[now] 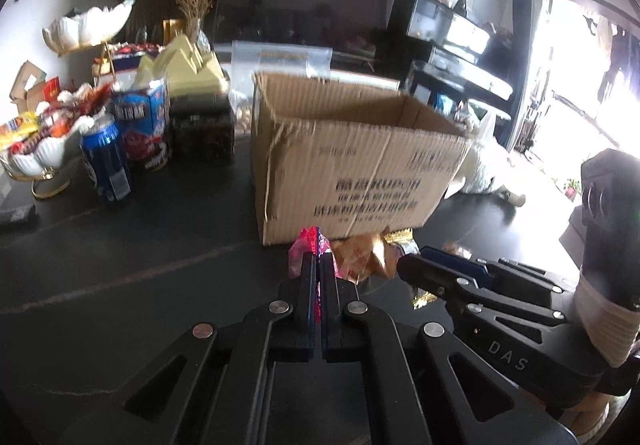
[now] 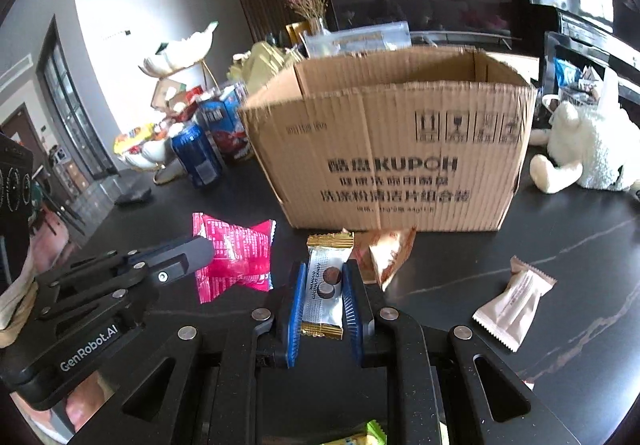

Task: Organize snacks
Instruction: 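Carry both snacks over the cardboard box and open both tools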

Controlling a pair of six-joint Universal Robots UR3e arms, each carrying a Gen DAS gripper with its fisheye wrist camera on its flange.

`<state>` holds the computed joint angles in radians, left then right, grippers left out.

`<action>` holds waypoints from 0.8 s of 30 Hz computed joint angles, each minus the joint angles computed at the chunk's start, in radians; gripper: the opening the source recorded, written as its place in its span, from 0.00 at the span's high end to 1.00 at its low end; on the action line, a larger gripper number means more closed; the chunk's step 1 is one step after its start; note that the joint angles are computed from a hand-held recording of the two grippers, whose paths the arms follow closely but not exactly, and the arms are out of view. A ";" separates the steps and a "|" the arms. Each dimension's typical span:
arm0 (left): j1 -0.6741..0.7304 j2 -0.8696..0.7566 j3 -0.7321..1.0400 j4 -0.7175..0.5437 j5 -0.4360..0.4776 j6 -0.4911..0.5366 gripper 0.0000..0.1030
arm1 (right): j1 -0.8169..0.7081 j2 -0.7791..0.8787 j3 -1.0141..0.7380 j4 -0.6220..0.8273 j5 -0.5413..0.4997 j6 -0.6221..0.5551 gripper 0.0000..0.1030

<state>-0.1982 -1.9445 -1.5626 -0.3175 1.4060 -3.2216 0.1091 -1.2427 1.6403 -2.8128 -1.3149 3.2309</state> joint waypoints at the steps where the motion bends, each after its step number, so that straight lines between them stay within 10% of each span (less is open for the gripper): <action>1: 0.000 0.004 0.008 -0.005 0.002 0.001 0.97 | -0.002 -0.005 -0.005 0.004 0.005 0.002 0.80; 24: -0.034 -0.192 0.686 -0.320 0.077 0.054 0.97 | -0.033 0.090 -0.594 0.341 -0.047 -0.067 0.80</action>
<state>-0.2318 -2.1365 -0.8770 -0.6374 1.4825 -3.1674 0.0761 -1.1525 1.0460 -2.4714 -1.3623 3.1636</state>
